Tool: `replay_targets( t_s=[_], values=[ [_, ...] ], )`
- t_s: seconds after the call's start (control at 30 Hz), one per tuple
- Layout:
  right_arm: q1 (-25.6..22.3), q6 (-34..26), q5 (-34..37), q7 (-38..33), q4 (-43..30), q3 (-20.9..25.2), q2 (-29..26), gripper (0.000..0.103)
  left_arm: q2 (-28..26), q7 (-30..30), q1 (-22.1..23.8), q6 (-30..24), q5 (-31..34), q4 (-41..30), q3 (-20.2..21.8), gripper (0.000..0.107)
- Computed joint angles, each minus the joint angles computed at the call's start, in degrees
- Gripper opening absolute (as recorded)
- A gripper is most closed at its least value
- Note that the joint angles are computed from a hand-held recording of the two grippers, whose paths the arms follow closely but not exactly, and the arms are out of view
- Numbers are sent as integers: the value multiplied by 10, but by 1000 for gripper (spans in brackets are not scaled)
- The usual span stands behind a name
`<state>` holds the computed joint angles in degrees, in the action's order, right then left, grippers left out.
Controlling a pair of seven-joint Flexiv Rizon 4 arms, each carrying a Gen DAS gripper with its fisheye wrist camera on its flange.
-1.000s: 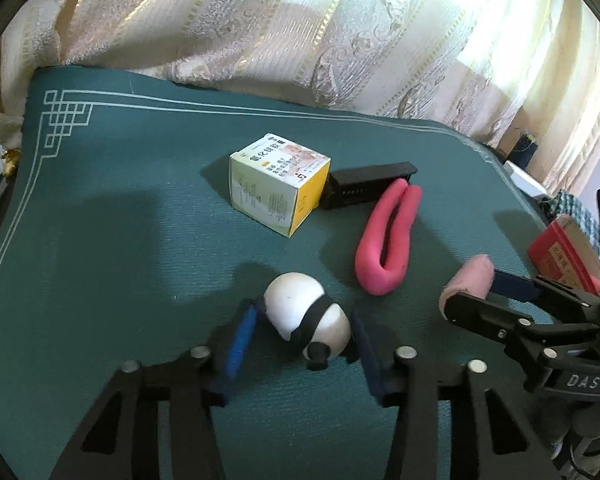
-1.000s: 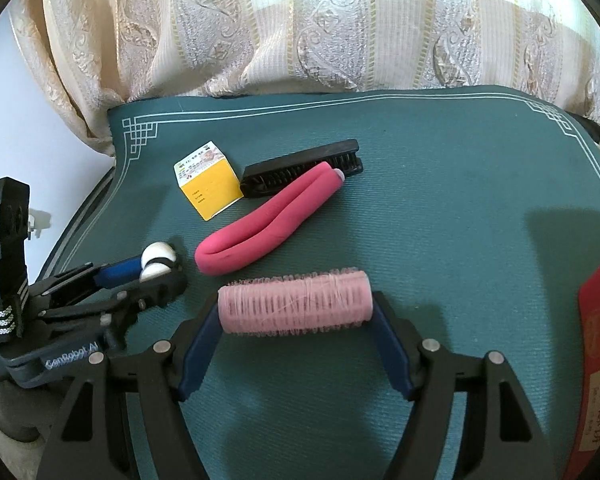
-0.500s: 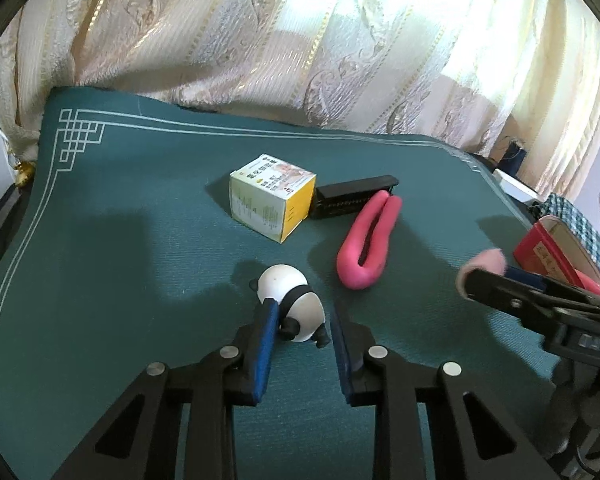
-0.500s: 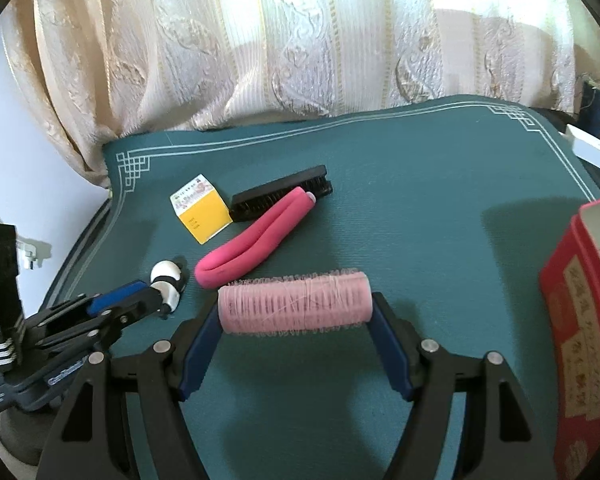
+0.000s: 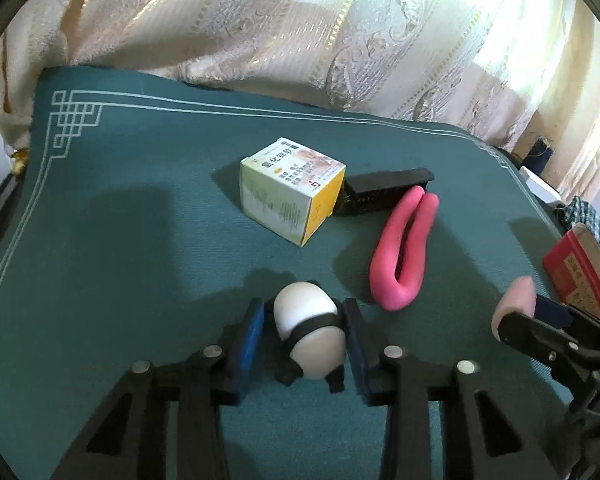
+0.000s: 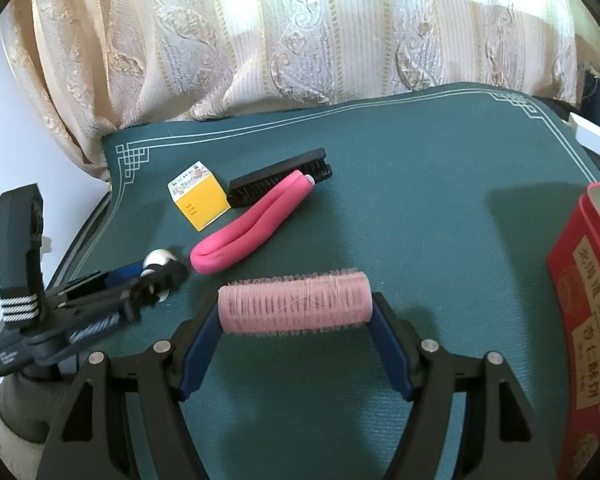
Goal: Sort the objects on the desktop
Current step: 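Lift the roller with the right tool while the left regrasps the panda, then carry the pink roller and white panda over the red tin with both tools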
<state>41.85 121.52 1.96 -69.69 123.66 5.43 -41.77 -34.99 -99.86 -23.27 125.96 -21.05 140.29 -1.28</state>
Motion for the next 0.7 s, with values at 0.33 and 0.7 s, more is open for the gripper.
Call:
replay_targets(
  t_s=[0.33,0.7],
  values=[
    [18,65,53,-17,23,-4,20,75,43,16,-68,54,-32,32,-4,36],
    [12,143,114,-47,84,16,51,75,52,11,-84,72,-66,39,-33,43]
  ],
)
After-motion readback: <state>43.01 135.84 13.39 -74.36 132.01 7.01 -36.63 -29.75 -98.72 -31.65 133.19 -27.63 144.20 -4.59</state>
